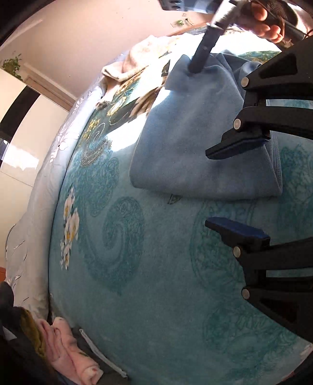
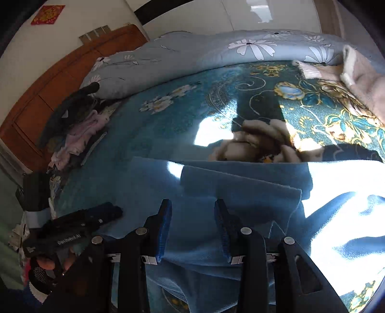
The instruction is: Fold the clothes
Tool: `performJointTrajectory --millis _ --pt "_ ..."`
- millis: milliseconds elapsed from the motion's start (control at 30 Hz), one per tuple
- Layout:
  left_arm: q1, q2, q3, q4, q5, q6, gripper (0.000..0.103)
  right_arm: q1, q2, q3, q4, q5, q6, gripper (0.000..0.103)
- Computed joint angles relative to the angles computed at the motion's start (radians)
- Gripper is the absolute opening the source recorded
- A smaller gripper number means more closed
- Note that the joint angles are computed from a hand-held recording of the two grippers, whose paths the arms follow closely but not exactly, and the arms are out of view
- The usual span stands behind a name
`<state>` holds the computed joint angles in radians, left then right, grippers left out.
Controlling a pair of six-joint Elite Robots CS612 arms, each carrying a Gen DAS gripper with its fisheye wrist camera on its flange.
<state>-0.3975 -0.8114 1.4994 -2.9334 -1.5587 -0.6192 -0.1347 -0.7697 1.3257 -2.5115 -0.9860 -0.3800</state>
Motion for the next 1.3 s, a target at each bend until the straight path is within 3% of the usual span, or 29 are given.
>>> performJointTrajectory --millis 67,167,300,467,600,633,867,1033,1067,1233,1300 --pt "0.009 0.004 -0.005 -0.008 -0.02 0.01 0.054 -0.009 -0.022 0.049 -0.028 -0.035 0.007 0.038" --pt "0.021 0.026 -0.046 0.019 -0.065 0.025 0.054 -0.036 -0.045 0.103 -0.048 -0.004 0.037 0.038" --pt "0.039 0.066 -0.109 0.054 -0.159 0.035 0.055 -0.058 -0.063 0.141 -0.153 0.021 0.103 0.038" --pt "0.065 0.095 -0.123 -0.031 -0.3 -0.033 0.052 -0.072 -0.062 0.137 -0.192 0.01 0.177 0.038" --pt "0.08 0.11 -0.118 -0.085 -0.353 -0.122 0.022 -0.083 -0.073 0.156 -0.215 0.008 0.188 0.038" --pt "0.081 0.11 -0.114 -0.101 -0.356 -0.134 0.015 -0.087 -0.077 0.164 -0.225 0.003 0.19 0.038" --pt "0.084 0.092 -0.084 -0.209 -0.327 -0.182 0.011 -0.136 -0.095 0.216 -0.333 -0.004 0.341 0.038" --pt "0.104 0.047 -0.031 -0.225 -0.219 -0.158 0.011 -0.179 -0.099 0.26 -0.413 0.02 0.47 0.04" --pt "0.111 0.043 -0.023 -0.226 -0.214 -0.164 0.011 -0.184 -0.094 0.263 -0.421 0.03 0.495 0.045" --pt "0.128 0.038 0.002 -0.2 -0.213 -0.182 0.013 -0.191 -0.041 0.235 -0.438 0.183 0.633 0.046" --pt "0.129 0.037 0.014 -0.186 -0.204 -0.195 0.016 -0.179 -0.024 0.214 -0.422 0.209 0.654 0.047"
